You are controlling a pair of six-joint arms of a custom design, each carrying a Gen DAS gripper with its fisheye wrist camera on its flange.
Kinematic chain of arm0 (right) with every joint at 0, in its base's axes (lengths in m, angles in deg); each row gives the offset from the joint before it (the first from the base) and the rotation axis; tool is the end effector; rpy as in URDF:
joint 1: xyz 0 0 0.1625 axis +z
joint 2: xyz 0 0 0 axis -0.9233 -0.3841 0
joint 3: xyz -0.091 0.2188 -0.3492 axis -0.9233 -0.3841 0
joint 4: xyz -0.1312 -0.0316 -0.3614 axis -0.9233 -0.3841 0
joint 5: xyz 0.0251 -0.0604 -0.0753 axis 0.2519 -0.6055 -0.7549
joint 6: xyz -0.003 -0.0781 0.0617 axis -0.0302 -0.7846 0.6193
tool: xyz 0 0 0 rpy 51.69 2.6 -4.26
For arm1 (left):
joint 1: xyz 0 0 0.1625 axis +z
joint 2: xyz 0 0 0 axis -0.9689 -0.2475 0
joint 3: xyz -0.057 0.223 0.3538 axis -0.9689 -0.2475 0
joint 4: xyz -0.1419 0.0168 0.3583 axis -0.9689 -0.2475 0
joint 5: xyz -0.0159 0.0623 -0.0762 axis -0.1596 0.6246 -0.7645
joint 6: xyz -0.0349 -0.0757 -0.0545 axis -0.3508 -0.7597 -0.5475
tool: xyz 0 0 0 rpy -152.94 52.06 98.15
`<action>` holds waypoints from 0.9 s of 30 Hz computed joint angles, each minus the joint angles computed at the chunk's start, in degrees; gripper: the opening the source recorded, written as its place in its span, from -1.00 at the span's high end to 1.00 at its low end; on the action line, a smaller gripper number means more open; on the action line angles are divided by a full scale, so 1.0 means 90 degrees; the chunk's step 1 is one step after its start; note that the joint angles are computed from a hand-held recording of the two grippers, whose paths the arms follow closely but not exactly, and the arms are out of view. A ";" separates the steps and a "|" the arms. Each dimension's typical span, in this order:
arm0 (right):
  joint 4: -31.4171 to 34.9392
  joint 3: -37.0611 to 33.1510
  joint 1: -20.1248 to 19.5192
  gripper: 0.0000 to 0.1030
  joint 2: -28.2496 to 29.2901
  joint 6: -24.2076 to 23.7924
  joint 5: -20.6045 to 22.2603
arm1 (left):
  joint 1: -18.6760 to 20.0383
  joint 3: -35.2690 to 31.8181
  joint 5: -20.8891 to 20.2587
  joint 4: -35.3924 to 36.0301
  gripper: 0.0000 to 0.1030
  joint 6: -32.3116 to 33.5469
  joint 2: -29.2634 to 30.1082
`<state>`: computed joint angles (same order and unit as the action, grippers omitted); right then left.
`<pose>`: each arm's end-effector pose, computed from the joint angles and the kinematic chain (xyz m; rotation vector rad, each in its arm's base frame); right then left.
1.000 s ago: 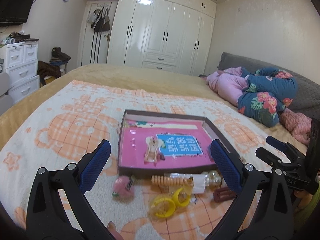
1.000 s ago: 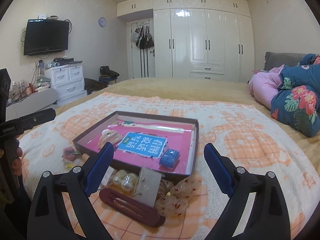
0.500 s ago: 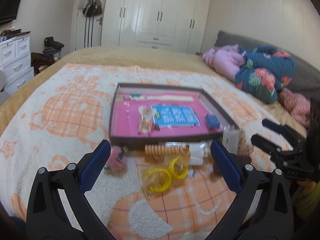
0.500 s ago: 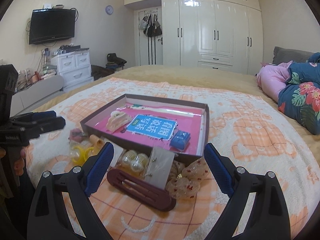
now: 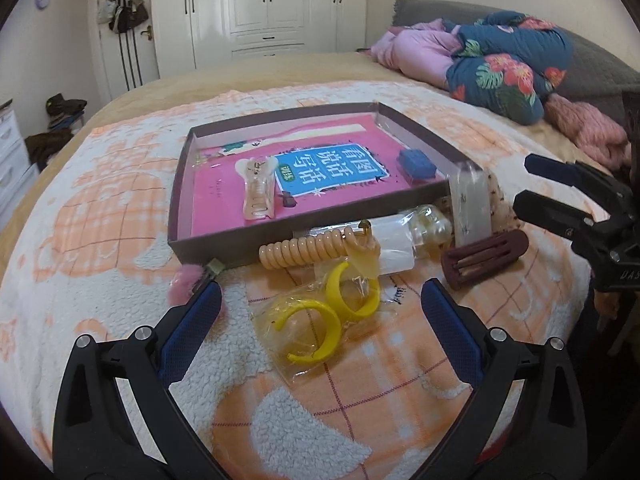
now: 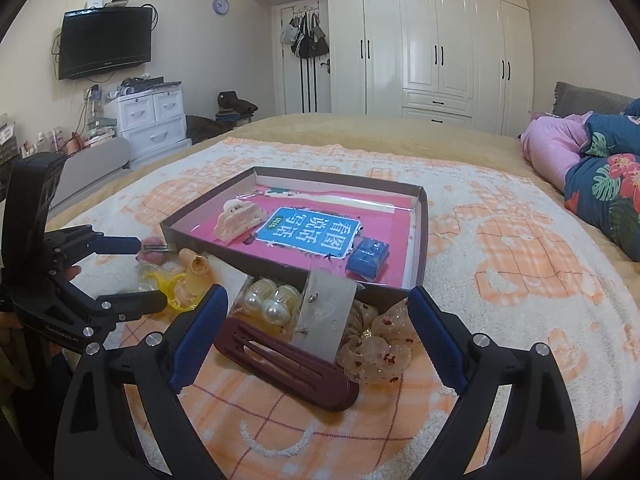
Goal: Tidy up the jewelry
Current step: 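Grasp the bagged yellow bangles with the left tool while the right tool grasps the clear earring card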
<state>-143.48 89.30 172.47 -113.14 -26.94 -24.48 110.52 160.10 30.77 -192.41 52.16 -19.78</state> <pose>0.2582 -0.4820 0.1749 1.3730 -2.4000 0.8398 -0.1912 -0.4034 0.2229 0.3903 2.1666 -0.9654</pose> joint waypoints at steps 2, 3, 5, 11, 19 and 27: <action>0.0041 -0.0047 0.0001 -0.72 0.0043 0.0063 -0.0070 | 0.0055 -0.0053 -0.0032 -0.0032 -0.78 0.0169 0.0066; 0.0053 -0.0065 0.0000 -0.72 0.0067 0.0068 -0.0083 | 0.0103 -0.0091 -0.0061 -0.0014 -0.78 0.0252 0.0110; 0.0027 -0.0084 0.0004 -0.72 0.0135 0.0019 -0.0142 | 0.0167 -0.0146 -0.0132 -0.0003 -0.78 0.0328 0.0176; 0.0078 -0.0255 0.0019 -0.63 0.0377 0.0047 -0.0303 | 0.0293 -0.0246 -0.0261 0.0046 -0.77 0.0380 0.0266; 0.0446 -0.0679 0.0016 -0.34 0.0650 0.0462 -0.0405 | 0.0382 -0.0278 -0.0487 0.0137 -0.27 0.0273 0.0240; 0.0336 -0.0654 0.0041 0.29 0.0739 0.0205 -0.0512 | 0.0324 -0.0247 -0.0535 0.0470 -0.02 -0.0119 0.0117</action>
<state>-140.46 83.42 172.85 -106.49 -25.10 -29.08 113.43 157.87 25.96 -188.18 51.09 -18.72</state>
